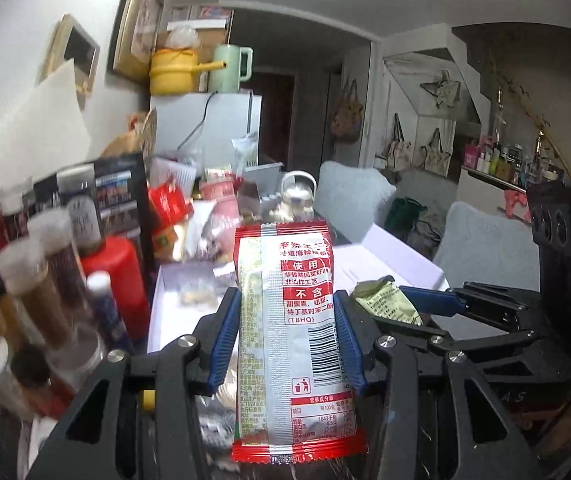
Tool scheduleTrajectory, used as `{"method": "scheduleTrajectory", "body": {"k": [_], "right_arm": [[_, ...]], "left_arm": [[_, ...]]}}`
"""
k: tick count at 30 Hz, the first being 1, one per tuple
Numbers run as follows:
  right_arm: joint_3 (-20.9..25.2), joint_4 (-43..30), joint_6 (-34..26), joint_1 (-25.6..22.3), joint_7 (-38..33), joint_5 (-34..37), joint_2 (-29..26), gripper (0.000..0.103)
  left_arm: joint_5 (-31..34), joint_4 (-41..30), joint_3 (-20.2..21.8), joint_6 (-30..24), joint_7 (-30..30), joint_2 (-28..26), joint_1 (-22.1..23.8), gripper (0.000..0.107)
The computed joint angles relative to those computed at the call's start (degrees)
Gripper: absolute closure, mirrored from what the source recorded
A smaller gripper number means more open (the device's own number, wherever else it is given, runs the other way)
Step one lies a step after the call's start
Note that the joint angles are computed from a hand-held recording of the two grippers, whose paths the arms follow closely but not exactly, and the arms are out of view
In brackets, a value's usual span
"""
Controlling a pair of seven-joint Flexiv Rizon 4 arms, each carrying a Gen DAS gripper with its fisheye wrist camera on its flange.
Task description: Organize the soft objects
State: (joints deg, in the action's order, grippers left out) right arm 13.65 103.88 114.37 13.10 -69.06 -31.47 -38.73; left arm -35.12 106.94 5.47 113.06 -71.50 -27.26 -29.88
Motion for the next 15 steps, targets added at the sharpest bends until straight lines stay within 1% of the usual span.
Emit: {"method": "scheduleTrajectory", "body": {"k": [4,8,12,15], "right_arm": [[1.2,-4.5,-2.0,-1.3,0.6,-1.8,-1.9,0.048],[2.1,-9.4,-4.5,-1.8,0.7,-2.6,-4.0,0.048],[4.1,-15.3,-7.9,-2.9,0.1,-3.4,-7.0,0.048],[6.3,-19.9,-10.7,-3.6,-1.2,-3.3,-9.5,0.048]], "left_arm": [[-0.3,-3.7,1.2,-0.3,1.2,-1.8,0.4,0.061],[-1.0,-8.6,2.7,-2.4,2.0,-4.3,1.0,0.061],[-0.9,-13.0,4.9,-5.1,1.5,-6.9,1.3,0.061],[0.6,-15.4,5.7,-6.8,0.0,-8.4,2.3,0.061]]}}
